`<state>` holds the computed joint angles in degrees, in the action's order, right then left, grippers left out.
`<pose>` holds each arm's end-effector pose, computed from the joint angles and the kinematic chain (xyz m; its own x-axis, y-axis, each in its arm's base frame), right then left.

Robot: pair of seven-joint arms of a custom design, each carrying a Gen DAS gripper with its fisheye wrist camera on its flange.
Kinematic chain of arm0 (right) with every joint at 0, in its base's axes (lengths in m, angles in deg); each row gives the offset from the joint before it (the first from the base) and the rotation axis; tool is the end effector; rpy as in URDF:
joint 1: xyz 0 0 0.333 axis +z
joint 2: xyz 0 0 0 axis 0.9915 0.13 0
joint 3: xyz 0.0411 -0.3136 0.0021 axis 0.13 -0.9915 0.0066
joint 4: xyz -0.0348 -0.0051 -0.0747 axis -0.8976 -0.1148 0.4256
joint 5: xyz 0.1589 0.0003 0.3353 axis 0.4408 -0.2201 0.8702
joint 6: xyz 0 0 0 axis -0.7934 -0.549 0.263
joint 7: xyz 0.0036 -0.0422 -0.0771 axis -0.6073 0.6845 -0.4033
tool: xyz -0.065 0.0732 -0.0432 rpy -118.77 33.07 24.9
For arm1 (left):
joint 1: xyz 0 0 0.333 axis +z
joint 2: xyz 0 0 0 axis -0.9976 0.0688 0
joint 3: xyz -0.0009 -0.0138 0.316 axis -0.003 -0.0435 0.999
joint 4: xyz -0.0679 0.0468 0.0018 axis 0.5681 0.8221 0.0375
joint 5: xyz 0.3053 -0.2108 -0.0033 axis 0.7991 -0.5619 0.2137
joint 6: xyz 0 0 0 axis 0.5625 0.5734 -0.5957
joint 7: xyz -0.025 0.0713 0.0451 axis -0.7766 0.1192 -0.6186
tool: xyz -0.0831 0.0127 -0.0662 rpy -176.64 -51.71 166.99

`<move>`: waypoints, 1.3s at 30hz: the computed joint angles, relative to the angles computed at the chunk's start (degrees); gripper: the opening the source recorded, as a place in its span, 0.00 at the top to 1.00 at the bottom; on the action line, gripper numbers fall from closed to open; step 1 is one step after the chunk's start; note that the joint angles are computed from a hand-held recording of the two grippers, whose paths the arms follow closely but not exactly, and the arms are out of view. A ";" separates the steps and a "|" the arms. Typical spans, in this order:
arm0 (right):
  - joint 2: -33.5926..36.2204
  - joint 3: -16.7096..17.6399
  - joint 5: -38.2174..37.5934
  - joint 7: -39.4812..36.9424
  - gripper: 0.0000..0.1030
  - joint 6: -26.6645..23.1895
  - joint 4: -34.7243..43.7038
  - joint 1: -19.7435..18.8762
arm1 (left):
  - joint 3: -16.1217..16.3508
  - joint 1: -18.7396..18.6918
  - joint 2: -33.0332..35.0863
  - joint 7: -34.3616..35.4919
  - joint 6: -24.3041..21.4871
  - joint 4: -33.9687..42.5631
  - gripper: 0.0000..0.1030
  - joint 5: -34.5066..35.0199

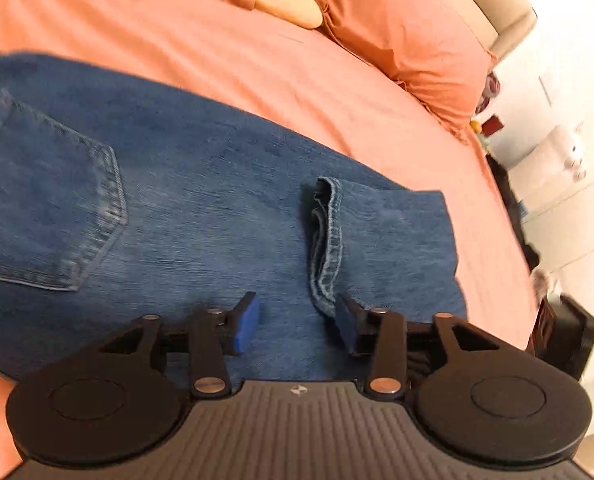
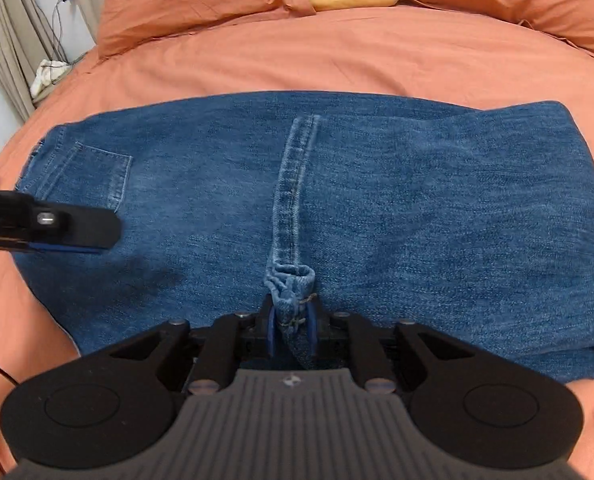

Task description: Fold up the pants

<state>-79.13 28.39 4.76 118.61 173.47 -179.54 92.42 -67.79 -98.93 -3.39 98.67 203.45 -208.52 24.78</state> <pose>0.5990 0.1462 0.4689 0.6099 -0.7577 -0.2323 -0.7518 -0.4604 -0.4721 0.4954 -0.1775 0.4866 0.3030 -0.7769 0.5519 -0.7282 -0.5623 -0.3918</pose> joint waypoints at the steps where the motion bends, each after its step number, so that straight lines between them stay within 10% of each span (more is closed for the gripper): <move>1: 0.30 0.09 1.12 -0.22 0.67 -1.74 0.90 -0.39 | 0.46 -0.70 0.92 1.46 1.10 0.43 0.43 -2.54; 6: -1.84 -0.44 7.94 -4.89 0.56 -1.83 0.43 -2.67 | -0.73 -0.22 6.32 5.02 4.39 4.58 0.33 -8.65; 18: -8.71 -3.83 18.70 -8.51 0.57 32.80 -17.32 -4.50 | -3.77 4.58 19.83 -6.42 1.62 16.97 0.34 9.25; 20: -8.54 -4.52 12.75 -4.95 0.57 36.55 -19.80 -4.82 | -1.54 2.59 20.66 -9.79 0.74 18.41 0.58 14.92; 23: -7.08 -5.03 10.33 -3.47 0.58 34.31 -18.95 -6.44 | 1.78 -0.60 20.88 -14.97 -1.51 20.16 0.79 25.03; 29: -3.81 -3.17 15.93 -10.53 0.57 32.38 -15.02 -8.67 | 5.20 -3.96 17.45 -24.85 -0.69 23.00 0.82 43.83; 35: -2.60 -2.71 15.46 -14.05 0.56 34.69 -13.63 -6.99 | 0.27 -1.33 16.78 -17.19 -11.61 30.25 0.82 44.22; 39: -1.86 -0.19 20.31 -15.03 0.90 36.22 -11.83 -9.66 | 0.13 -0.91 19.59 -17.31 -17.81 32.33 0.82 43.90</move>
